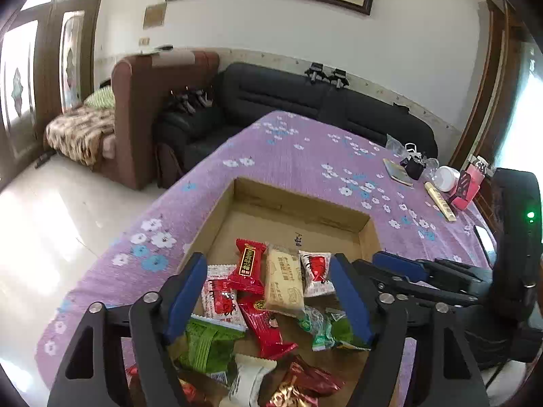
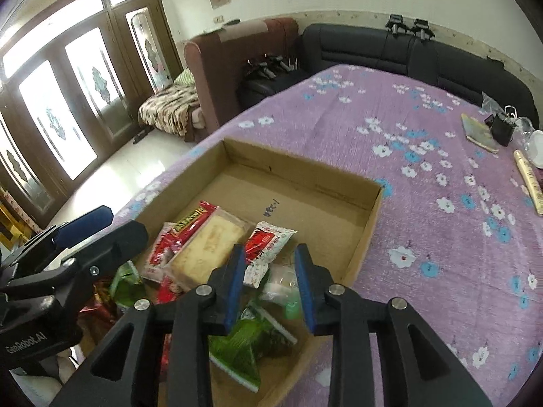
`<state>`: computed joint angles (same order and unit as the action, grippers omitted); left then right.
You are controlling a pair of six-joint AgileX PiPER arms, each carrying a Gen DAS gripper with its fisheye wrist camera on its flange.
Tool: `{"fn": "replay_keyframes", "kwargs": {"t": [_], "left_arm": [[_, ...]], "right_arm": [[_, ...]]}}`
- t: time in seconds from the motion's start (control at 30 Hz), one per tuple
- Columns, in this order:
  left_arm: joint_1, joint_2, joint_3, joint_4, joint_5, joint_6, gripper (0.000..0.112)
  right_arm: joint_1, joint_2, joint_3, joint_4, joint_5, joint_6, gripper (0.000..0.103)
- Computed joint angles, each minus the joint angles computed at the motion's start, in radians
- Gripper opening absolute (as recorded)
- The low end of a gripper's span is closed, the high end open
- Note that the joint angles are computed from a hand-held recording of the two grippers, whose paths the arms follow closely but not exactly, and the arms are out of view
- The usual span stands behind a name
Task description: Organize snacks
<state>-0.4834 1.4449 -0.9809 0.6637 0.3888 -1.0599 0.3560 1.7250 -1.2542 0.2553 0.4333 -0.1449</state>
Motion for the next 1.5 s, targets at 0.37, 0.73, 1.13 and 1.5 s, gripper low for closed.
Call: {"fn": "replay_keyframes", "kwargs": {"t": [0.37, 0.73, 1.13, 1.5], "left_arm": [[-0.220, -0.075, 0.004, 0.316, 0.245, -0.327, 0.095], [-0.410, -0.094, -0.028, 0.436, 0.441, -0.445, 0.097], [-0.563, -0.088, -0.066, 0.501, 0.611, -0.503, 0.101], [-0.712, -0.060, -0.085, 0.606, 0.799, -0.561, 0.102]], "right_arm": [[-0.044, -0.265, 0.270, 0.001, -0.109, -0.045, 0.040], [-0.076, -0.455, 0.451, 0.038, -0.175, -0.127, 0.045], [-0.102, -0.563, 0.553, 0.213, -0.188, -0.312, 0.050], [-0.113, -0.612, 0.583, 0.257, -0.174, -0.348, 0.052]]}}
